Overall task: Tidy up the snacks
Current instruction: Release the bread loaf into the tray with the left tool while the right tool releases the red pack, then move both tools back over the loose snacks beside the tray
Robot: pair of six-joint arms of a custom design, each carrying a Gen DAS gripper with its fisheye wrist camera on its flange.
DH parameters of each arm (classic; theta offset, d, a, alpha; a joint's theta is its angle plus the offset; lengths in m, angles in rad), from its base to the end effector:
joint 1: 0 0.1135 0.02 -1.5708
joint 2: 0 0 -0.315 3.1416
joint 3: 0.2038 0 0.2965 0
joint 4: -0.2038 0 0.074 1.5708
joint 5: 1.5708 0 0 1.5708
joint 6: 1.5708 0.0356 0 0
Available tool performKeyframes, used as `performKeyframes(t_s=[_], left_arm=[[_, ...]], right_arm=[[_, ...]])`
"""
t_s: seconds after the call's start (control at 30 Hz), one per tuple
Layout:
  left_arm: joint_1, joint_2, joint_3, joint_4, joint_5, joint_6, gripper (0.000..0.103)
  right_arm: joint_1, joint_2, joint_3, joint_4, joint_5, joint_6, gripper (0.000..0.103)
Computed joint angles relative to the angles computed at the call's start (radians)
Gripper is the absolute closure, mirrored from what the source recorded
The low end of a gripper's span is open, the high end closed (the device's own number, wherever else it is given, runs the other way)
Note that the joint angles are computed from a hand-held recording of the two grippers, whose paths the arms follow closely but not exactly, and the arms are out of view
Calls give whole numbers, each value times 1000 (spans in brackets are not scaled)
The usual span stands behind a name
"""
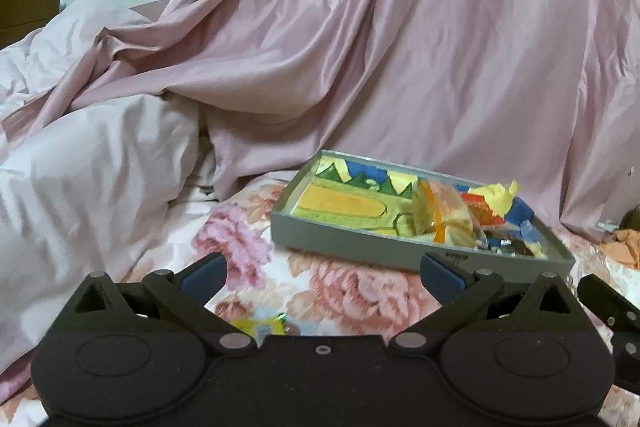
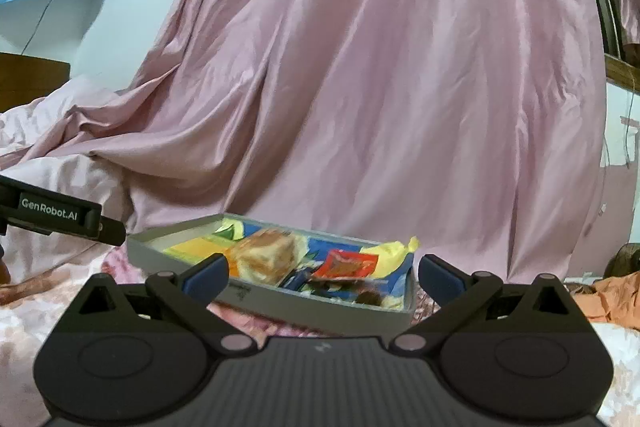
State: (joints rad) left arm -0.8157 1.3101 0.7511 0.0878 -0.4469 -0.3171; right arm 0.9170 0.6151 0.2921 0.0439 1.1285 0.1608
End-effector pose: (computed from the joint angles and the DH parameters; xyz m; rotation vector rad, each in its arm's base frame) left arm 0.2246 -0.2162 0.2666 0.2217 1.9905 -0.2719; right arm 0.1125 0.0939 0.2354 0.1134 1.6909 -0.2392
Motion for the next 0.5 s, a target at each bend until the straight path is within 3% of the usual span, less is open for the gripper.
performKeyframes(t_s=[0.1, 0.27, 0.4, 0.5], left_arm=[[3, -41, -43, -9, 6, 2, 1], [11, -95, -99, -29, 21, -1, 1], [12, -136, -144, -41, 28, 5, 1], [7, -156, -178, -40, 30, 6, 1]], right_arm=[[96, 8, 26, -138, 78, 127, 0], [243, 78, 108, -508, 169, 509, 0], [315, 165, 168, -760, 165, 793, 0], [345, 218, 196, -871, 125, 917, 0]])
